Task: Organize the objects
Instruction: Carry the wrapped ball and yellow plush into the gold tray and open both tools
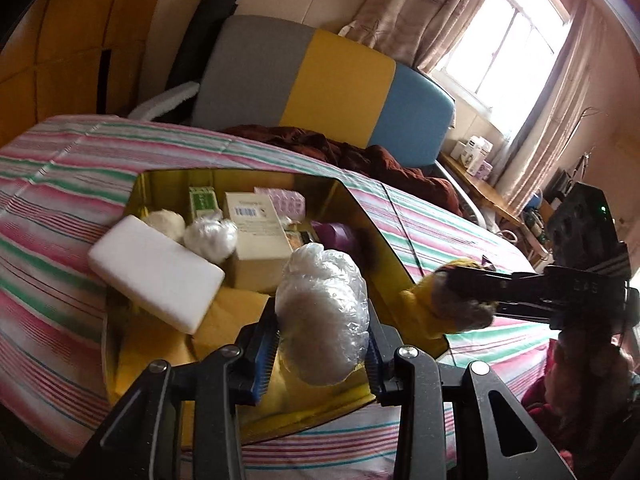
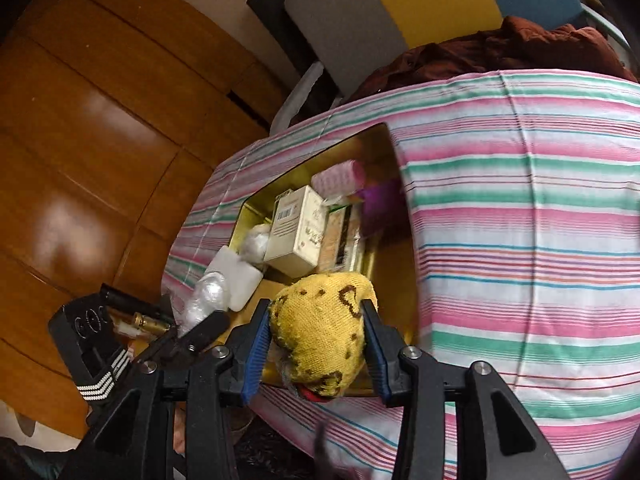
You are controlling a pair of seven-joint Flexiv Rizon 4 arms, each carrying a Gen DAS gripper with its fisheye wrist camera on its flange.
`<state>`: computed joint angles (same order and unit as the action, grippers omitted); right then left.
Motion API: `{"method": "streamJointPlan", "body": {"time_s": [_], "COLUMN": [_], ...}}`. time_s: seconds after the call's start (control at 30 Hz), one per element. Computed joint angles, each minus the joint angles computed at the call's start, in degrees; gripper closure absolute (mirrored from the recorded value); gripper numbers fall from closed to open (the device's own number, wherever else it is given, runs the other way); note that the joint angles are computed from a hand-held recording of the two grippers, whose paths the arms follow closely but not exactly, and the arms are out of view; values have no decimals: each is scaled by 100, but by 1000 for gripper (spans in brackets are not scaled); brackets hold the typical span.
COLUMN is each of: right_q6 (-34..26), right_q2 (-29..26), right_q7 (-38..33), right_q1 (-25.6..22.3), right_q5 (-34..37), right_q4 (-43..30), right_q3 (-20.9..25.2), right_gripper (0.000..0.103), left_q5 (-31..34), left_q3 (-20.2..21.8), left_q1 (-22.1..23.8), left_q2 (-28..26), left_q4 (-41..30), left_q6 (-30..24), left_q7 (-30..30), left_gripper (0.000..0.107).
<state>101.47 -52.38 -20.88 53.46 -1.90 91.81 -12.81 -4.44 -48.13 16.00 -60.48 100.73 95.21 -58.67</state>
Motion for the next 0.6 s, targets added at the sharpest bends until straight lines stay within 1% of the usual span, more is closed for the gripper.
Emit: {"method": "streamJointPlan", "body": {"time_s": [0.1,0.17,0.2,0.23,0.3,0.47,0.6], "right_q6": [-62,-143,-179,-180,-175,-157,-124], "right_q2": [-51,-80,-113,-137,-202,-231,-217], "right_q7": [71,132,182,224,304,394,465], "right_q1": [27,-21,-56,-114,-247,-313,-238], "right_q5": [18,1,-7,-16,-37,-109,-83], "right_q4": [-84,-153,-205,-240,-337,-329,-252], "right_q3": [-35,17,57,125,302,400,321], "right_gripper": [58,56,56,56,52,52,52], "left_q5": [-12,-28,-45,-86,-140,-155,-103], "left_q3": [21,59,96,206,319,384,534], "left_q1": [-50,-98,-133,-217,-297,-323,-422], "left_q2": [-9,-5,13,74,137,170,234], "left_q4": [-9,-21,-28,-45,-55,-48,-52], "left_q6": [-69,-78,-79,-88,-91,-6,95], "left_q7": [26,45,40,3,-33,-58,-99], "left_gripper": [70,67,62,54,49,49,49]}}
